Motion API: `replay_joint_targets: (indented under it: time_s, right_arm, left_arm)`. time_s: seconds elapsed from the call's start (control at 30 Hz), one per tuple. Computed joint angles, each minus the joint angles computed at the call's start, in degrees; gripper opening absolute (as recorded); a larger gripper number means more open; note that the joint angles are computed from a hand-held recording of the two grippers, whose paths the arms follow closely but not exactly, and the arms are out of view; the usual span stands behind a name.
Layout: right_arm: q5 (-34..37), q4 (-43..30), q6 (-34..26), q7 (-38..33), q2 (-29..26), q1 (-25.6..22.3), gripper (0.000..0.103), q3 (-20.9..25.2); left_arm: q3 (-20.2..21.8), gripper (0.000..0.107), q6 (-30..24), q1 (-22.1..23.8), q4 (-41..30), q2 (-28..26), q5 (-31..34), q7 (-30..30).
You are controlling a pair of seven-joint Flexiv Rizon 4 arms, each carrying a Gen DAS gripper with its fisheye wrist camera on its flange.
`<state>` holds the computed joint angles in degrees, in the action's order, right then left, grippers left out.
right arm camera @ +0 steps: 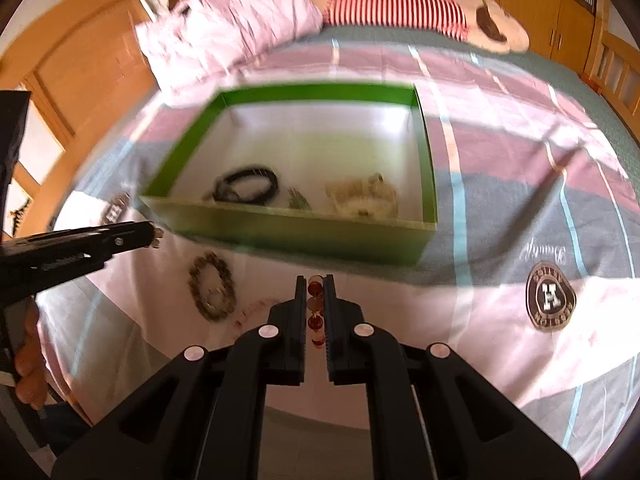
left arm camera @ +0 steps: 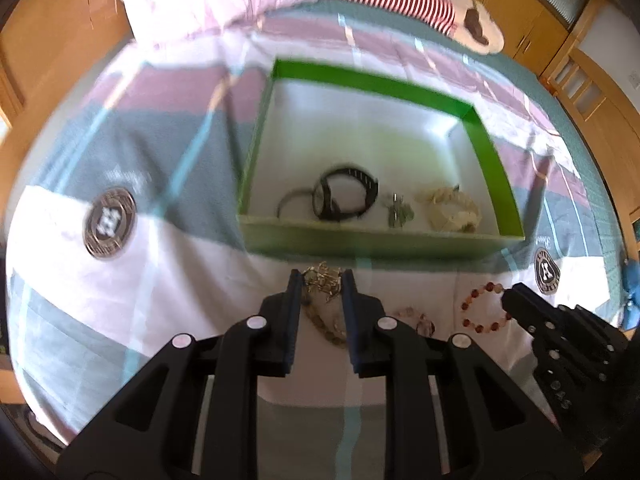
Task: Organize jewelry
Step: 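Carry the gold charm and red-bead bracelet into the box and open both grippers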
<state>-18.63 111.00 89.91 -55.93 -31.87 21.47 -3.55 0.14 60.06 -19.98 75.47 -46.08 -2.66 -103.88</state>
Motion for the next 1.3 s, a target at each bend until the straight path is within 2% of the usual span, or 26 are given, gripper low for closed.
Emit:
replay_joint_targets:
  time_s: [0.13, 0.23, 0.33, 0.43, 0.5, 0.63, 0.77, 0.9, 1.0, 1.03, 1.07, 1.1, 1.13, 1.17, 1.3]
  right_arm:
    - [1.6, 3.6, 12.0, 0.2, 0.5, 9.0, 0.007, -10.8]
    - [5.1, 3.2, 16.4, -1.9, 0.0, 10.7, 0.007, -12.4]
    - [7.1, 0.6, 15.3, -3.5, -0.9, 10.7, 0.007, -12.2]
    - [8.0, -2.9, 13.3, -4.9, -2.1, 7.4, 0.007, -8.8]
    - [8.5, -5.0, 12.1, -5.2, -3.0, 6.5, 0.007, -8.1]
    - [8.6, -8.6, 10.6, -5.2, -4.8, 4.9, 0.007, -7.1]
    - [8.2, -11.7, 9.4, -4.5, -6.9, 1.5, 0.007, -3.4]
    - [7.8, -12.9, 7.3, -3.3, -8.7, 1.6, 0.007, -4.1]
    - [6.9, -13.6, 4.3, -2.1, -9.5, 1.1, 0.009, -3.8]
    - [6.6, -13.8, 2.9, -1.5, -9.6, 1.1, 0.011, -4.0]
    - [6.2, -13.9, 1.9, -1.1, -9.5, 0.7, 0.024, -3.5]
    - [5.9, -13.8, 1.4, -0.8, -9.3, 0.1, 0.042, -2.9]
    - [6.1, -13.1, 1.5, 0.0, -8.7, 0.0, 0.048, -2.7]
    - [6.0, -12.5, 1.7, 0.2, -8.2, -0.5, 0.049, -2.1]
    - [5.5, -10.3, 0.1, -3.6, -5.5, -7.4, 0.049, 8.0]
  left_arm:
    - [1.3, 0.02, 4.9, -1.0, 0.9, 0.9, 1.7, -1.1]
    - [2.5, 0.02, 7.0, -1.8, 0.3, 0.8, 3.0, -1.4]
    - [4.4, 0.02, 8.1, -3.1, -1.6, 0.0, 4.8, -2.1]
    - [7.5, 0.02, 6.4, -5.2, -5.0, -1.4, 7.3, -4.0]
    - [8.0, 0.02, 5.5, -5.5, -6.9, -2.2, 8.6, -4.4]
    - [7.4, 0.02, 4.1, -4.6, -12.4, -5.3, 9.1, -4.6]
    - [5.4, 0.02, 2.4, -2.9, -15.5, -8.2, 7.2, -4.1]
    - [6.1, 0.02, -1.4, -2.9, -19.0, -10.6, 7.7, -4.0]
    - [4.1, 0.02, -3.3, -1.5, -20.7, -12.1, 6.2, -2.7]
    - [3.9, 0.02, -3.8, -1.3, -21.0, -12.3, 5.9, -2.4]
    - [4.0, 0.022, -4.6, -1.3, -21.6, -12.7, 5.9, -2.2]
    - [4.5, 0.031, -5.2, -1.5, -21.9, -12.8, 6.1, -2.7]
    - [5.5, 0.037, -5.5, -2.0, -22.0, -12.7, 6.7, -3.6]
    - [6.1, 0.046, -5.0, -2.2, -21.6, -12.3, 7.4, -4.5]
    - [5.2, 0.047, -2.7, -1.6, -17.0, -8.6, 8.0, -5.1]
